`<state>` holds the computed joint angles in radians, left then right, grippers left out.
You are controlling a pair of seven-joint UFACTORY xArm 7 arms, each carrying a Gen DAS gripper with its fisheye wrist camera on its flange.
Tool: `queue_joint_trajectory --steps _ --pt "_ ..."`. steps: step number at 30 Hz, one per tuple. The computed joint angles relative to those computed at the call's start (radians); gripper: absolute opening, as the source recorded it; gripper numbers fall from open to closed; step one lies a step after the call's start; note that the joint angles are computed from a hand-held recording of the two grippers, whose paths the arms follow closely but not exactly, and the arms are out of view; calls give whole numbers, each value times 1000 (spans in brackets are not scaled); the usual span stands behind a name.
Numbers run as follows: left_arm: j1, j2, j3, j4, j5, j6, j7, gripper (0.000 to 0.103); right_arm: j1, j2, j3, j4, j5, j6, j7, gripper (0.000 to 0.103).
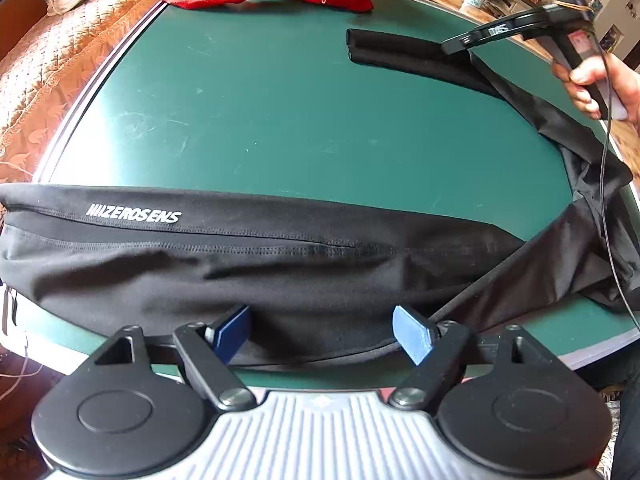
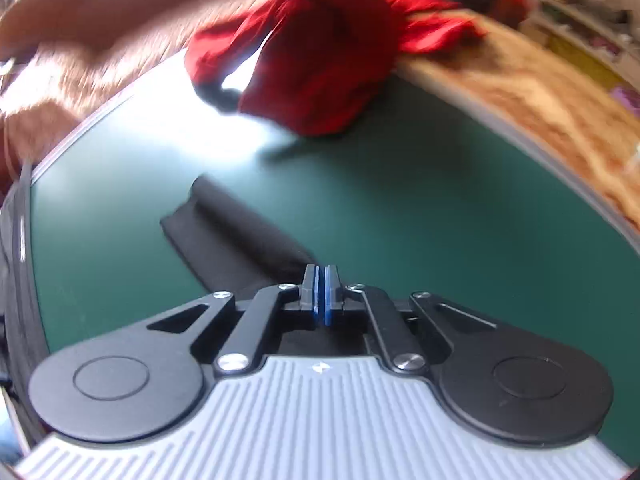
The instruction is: Fold clothes
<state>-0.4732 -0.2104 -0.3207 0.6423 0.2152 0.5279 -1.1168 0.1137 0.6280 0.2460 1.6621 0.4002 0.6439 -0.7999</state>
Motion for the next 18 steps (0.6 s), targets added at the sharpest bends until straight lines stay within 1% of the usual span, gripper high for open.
queue_joint_trajectory --steps 3,5,7,8,9,10,11,12,15,18 --pt "0 -14 1 -16 -4 -14 -3 83 -47 -63 18 -91 91 -133 8 2" --pt "0 -22 0 -25 -8 -20 -7 84 -55 -89 -1 -110 122 -196 81 2" --pt "0 -31 -1 -33 -10 -23 -6 84 -64 -108 -1 -122 100 -219 71 3" --pt "1 -32 -3 -35 -8 -24 -5 84 -68 -114 9 -131 83 -229 34 5" --pt "4 -30 -5 -35 -7 -28 -9 84 -70 -112 24 -130 68 -207 -2 22" --pt "6 -28 -7 -35 -4 -32 -15 84 -68 -107 36 -121 54 -168 -31 35" --pt "7 -30 -8 -34 -4 -31 -20 84 -61 -91 47 -105 43 -132 -65 55" --pt "6 -32 -10 -34 -5 -28 -27 84 -45 -74 53 -94 30 -112 -94 60" --pt "4 -44 -12 -41 -10 -19 -35 85 28 -27 27 -72 -41 -126 -125 60" --pt "2 -48 -16 -42 -7 -14 -35 87 78 27 -1 -12 -117 -93 -121 60"
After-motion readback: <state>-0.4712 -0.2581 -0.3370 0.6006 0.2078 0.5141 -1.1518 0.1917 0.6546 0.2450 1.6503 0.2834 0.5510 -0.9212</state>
